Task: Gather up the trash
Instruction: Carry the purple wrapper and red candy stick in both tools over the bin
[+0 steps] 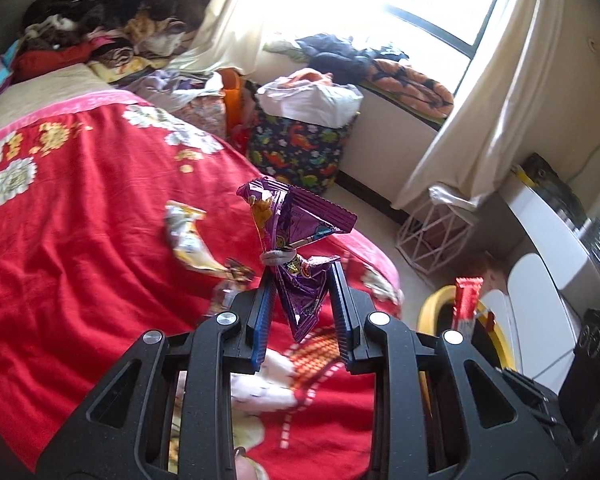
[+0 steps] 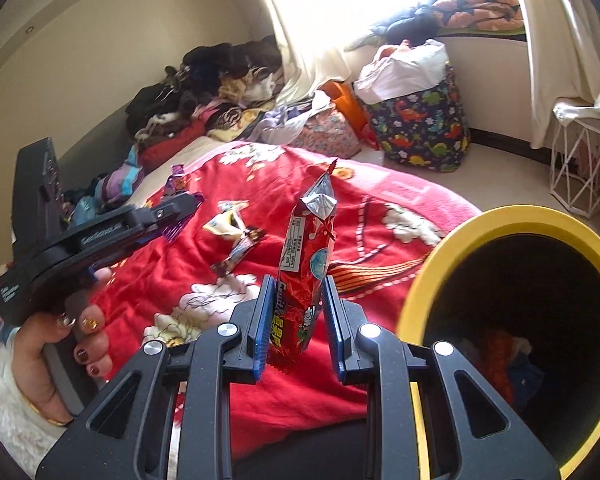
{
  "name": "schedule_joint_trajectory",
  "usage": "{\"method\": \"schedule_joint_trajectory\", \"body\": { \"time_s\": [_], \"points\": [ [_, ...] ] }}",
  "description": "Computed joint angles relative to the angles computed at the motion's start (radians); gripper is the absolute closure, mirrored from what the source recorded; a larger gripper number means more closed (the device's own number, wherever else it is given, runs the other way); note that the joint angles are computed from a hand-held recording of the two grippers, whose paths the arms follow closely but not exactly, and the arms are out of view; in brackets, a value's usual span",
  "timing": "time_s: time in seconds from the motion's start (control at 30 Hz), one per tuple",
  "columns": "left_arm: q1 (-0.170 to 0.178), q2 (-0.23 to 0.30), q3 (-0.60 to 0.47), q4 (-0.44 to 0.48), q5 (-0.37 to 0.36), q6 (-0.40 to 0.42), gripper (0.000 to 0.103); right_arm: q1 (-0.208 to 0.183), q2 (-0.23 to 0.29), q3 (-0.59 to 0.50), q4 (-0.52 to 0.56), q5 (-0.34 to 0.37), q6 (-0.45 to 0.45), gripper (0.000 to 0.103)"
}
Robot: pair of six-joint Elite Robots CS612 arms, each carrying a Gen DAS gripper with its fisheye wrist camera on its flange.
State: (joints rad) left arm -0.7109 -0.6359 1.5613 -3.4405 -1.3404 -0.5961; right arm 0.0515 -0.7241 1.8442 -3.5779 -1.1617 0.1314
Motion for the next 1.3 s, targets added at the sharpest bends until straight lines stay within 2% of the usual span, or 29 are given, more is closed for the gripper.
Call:
{"method": "schedule_joint_trajectory", "body": {
  "time_s": [0.6, 1.03, 1.3],
  "points": [
    [-0.039, 0.014, -0.041, 0.015, -0.086, 0.11, 0.082, -0.075, -0.016, 0.071, -0.089, -0.088, 0.132, 0.08],
    [-0.064, 0.026, -0.069, 0.034, -0.115, 0.178, 0.082, -0.103, -0.024, 0.097, -0.097, -0.141, 0.166, 0.08],
    [-0.073, 0.035, -0.09, 0.058, -0.147, 0.208, 0.082, -0.124, -0.027, 0.107, -0.087, -0.144, 0.183, 0.08]
  ]
}}
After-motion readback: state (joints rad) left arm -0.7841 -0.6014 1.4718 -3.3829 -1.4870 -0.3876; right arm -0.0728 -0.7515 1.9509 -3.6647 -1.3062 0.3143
